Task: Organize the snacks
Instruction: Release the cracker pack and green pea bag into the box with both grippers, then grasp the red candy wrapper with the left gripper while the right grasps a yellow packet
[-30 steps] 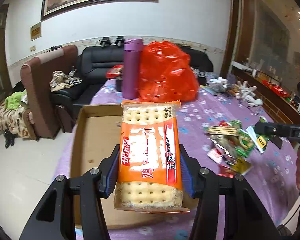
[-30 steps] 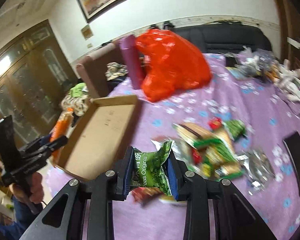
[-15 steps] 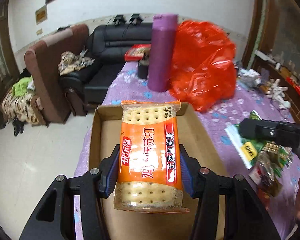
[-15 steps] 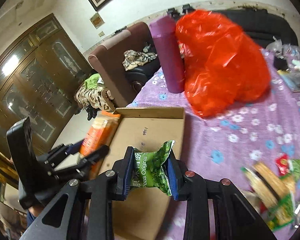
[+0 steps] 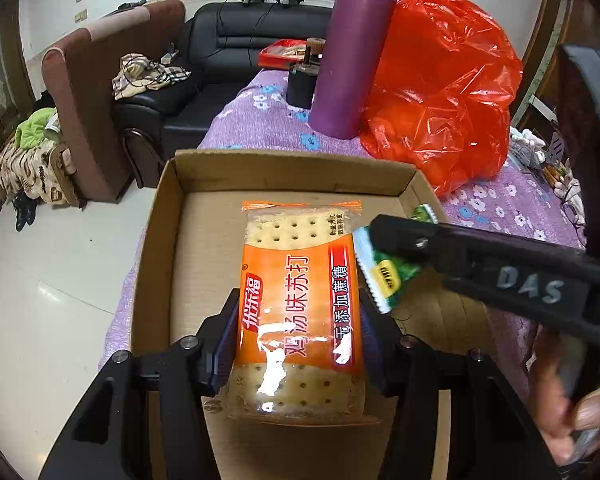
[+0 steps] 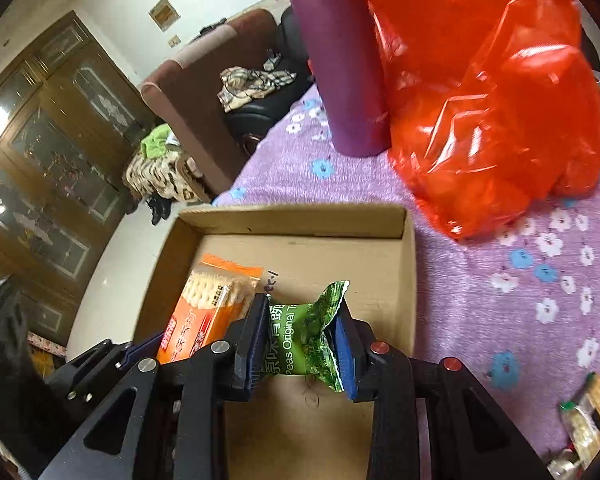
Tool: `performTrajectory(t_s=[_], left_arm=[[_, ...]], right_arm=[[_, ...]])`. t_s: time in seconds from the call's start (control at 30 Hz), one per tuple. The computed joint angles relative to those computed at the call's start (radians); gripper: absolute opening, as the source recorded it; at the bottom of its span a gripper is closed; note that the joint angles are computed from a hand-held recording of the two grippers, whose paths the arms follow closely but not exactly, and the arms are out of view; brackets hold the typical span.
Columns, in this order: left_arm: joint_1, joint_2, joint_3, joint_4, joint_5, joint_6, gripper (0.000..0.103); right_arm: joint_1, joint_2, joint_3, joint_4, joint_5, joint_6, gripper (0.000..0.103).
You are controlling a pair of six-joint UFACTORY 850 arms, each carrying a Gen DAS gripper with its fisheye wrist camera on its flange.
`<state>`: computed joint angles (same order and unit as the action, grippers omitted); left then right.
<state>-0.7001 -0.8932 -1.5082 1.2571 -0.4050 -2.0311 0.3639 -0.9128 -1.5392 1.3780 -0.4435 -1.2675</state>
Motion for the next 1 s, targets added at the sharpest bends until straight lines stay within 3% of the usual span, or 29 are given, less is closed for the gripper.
performTrajectory(t_s=[0.17, 0.4, 0.6, 0.73, 0.83, 1.0], left_arm=[[-0.003, -0.011, -0.018, -0.036, -0.021, 0.035, 0.053], [-0.018, 0.007, 0.001, 0.043, -0.052, -0.033, 0.053], [-0.040, 0.060, 0.065, 0.149, -0.065, -0.182, 0.053], [-0.086, 0.122, 0.140, 0.314, -0.103, -0.374, 0.054], [-0.129, 0.146, 0.172, 0.426, -0.140, -0.497, 0.061], [-0.207, 0.132, 0.156, 0.513, -0.180, -0.558, 0.061]], right_arm=[[0.010, -0.036, -0.042, -0.068, 0.008, 0.073, 0.034], [0.010, -0.039, -0.051, -0.081, 0.005, 0.072, 0.037], [-0.020, 0.031, 0.042, 0.080, -0.024, -0.099, 0.039], [-0.072, 0.147, 0.224, 0.329, -0.057, -0.392, 0.055], [-0.137, 0.219, 0.349, 0.421, -0.152, -0.514, 0.056], [-0.291, 0.327, 0.561, 0.522, -0.356, -0.674, 0.056]])
